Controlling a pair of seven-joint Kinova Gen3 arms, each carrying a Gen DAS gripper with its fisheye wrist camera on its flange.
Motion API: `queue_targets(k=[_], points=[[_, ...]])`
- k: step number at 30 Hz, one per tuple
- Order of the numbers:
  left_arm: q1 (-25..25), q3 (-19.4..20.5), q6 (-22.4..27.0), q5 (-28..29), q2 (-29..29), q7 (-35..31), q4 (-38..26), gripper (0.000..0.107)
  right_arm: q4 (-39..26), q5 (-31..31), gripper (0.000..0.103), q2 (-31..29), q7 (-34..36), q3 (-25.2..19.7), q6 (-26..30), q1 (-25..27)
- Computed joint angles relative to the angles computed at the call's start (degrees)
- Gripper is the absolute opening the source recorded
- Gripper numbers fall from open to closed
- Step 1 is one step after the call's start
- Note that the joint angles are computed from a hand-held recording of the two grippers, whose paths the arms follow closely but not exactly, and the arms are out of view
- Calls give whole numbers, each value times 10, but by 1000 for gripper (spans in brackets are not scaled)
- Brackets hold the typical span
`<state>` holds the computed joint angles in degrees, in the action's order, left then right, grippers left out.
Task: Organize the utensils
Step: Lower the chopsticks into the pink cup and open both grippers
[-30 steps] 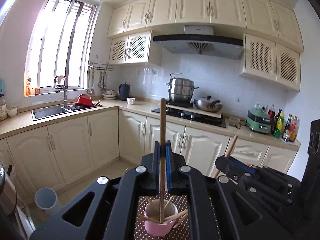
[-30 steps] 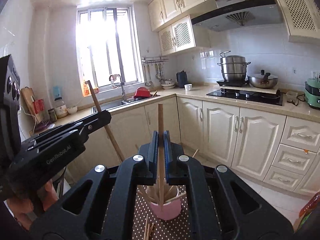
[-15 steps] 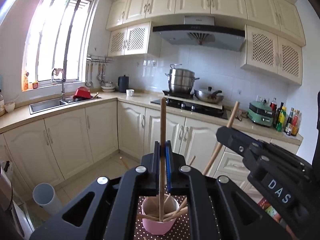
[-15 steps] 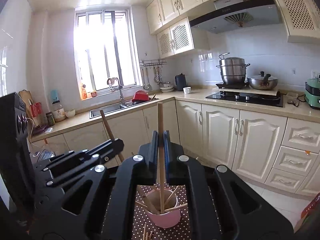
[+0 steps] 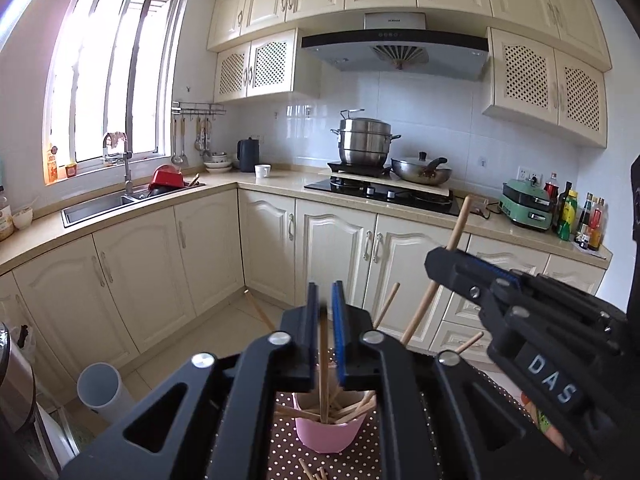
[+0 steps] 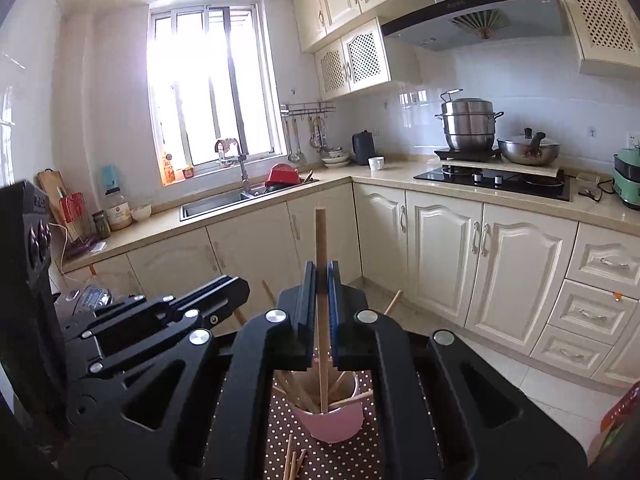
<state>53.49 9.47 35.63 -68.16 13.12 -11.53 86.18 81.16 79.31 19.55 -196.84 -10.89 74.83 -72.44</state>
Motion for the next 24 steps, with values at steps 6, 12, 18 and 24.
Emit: queue_targets(k=[6, 12, 18, 24], points=[[-3, 4, 6, -15, -13, 17, 21, 28, 5, -11, 6, -1, -4, -3, -7, 3], [-16, 16, 16, -14, -26, 26, 36, 28, 0, -20, 6, 2, 0, -3, -7, 0], [-27, 30, 24, -18, -37, 33, 50, 28, -3, -42, 6, 5, 2, -1, -17, 4], [-41, 40, 24, -3, -43, 23, 54, 28, -1, -50, 7, 4, -3, 0, -24, 3]])
